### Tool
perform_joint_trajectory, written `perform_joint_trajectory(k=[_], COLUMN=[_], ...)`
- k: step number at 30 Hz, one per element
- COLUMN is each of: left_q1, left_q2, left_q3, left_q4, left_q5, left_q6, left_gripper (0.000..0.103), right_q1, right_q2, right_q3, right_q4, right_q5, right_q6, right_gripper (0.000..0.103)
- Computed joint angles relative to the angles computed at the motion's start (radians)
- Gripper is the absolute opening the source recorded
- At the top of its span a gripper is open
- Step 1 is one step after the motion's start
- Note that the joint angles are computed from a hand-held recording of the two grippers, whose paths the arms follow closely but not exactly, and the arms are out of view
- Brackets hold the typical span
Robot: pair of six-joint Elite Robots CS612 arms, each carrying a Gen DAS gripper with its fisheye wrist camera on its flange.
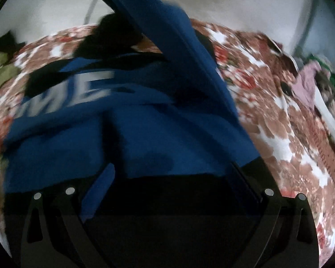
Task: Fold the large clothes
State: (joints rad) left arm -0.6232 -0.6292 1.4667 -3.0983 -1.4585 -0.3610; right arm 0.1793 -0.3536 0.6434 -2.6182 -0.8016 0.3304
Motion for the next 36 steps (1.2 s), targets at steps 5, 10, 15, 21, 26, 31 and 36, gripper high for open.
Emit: perform_joint_trajectory(k=[5, 10, 15, 21, 26, 31, 36], left_q1=[0.052, 0.098, 0.155, 0.213, 0.233, 0.240, 0.238], left_q2=[-0.074, -0.123, -0.141, -0.158, -0.177, -0.169, -0.102], left_q3=[0.102, 0.163, 0.168, 0.167, 0.173, 0.136, 0.002], left_q4=[-0.052, -0.042, -0.027, -0.010, 0.010, 0.002, 0.012], left_q5=[0.015, 0.076, 0.109, 0.142, 0.184, 0.230, 0.126], left_q6=[-0.056, -0.063, -0.051, -0.062, -0.040, 0.027, 0.097], left_gripper=[0.098, 0.098, 0.098, 0.098, 0.098, 0.098, 0.098], right_q1=[0.057, 0.104, 0.144, 0.220, 0.257, 0.226, 0.160], right_q2=[0.066, 0.131, 0.156, 0.159, 0.134, 0.060, -0.013], right_q3=[-0.108, -0.197, -0.203, -0.181, -0.129, -0.040, 0.070], right_q4=[0.162, 0.256, 0.284, 0.272, 0.185, 0.135, 0.134], right_q5=[-0.102, -0.216, -0.337, -0.631, -0.729, -0.644, -0.734], right_q6=[-0.146, -0.245, -0.310, -0.540, -0.687, -0.578, -0.380], right_gripper=[0.011, 0.011, 0.012, 0.057, 0.081, 0.081, 0.091])
